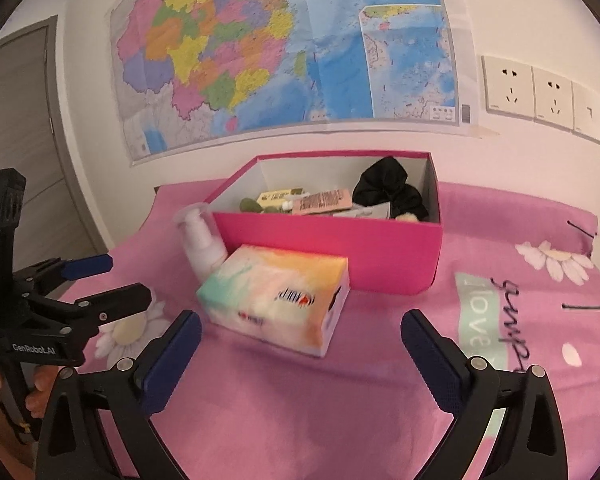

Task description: Organize soft objects

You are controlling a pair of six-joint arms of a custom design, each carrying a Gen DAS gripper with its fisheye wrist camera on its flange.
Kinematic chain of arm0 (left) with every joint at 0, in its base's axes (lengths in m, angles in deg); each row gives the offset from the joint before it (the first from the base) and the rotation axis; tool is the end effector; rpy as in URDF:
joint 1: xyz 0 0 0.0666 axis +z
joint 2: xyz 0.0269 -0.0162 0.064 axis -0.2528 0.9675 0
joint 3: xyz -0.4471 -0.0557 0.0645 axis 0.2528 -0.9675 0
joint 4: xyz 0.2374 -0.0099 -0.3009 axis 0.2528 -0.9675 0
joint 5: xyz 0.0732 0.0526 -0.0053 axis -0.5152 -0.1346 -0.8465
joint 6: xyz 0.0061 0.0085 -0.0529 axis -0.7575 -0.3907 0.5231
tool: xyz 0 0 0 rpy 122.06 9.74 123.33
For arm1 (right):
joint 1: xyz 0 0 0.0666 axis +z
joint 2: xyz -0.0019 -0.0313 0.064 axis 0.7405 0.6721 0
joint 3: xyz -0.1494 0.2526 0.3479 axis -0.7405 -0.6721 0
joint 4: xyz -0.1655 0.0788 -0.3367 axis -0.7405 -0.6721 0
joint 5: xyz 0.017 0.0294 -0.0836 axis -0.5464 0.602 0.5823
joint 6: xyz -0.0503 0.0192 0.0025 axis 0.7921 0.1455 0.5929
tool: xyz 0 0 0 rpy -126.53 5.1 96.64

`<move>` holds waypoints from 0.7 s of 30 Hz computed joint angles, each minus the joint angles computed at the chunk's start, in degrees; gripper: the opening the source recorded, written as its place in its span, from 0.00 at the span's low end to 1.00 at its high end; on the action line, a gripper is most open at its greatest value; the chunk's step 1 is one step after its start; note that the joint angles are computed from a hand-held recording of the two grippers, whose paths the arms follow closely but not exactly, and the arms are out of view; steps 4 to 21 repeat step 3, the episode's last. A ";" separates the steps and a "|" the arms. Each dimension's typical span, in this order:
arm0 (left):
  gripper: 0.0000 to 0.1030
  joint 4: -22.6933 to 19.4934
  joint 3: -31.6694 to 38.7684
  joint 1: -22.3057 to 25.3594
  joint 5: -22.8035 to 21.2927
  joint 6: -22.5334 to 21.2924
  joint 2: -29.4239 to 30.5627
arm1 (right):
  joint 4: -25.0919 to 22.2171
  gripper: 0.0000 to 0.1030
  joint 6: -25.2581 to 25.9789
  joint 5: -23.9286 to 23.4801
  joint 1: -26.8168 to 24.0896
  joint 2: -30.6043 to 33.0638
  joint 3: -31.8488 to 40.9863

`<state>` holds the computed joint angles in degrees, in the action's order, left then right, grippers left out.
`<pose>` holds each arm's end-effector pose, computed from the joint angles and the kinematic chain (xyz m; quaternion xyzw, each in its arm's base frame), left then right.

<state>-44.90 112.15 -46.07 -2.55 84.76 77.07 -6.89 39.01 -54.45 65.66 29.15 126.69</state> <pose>0.3661 -0.2147 0.3918 0.0996 0.9031 -0.0545 0.4141 0.3648 0.1245 0.3880 -0.0781 0.8803 0.2087 0.4189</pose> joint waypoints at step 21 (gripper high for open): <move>0.99 -0.38 -0.41 -0.82 -1.24 -0.09 -0.20 | -0.81 0.99 0.27 0.62 1.01 -0.67 -0.62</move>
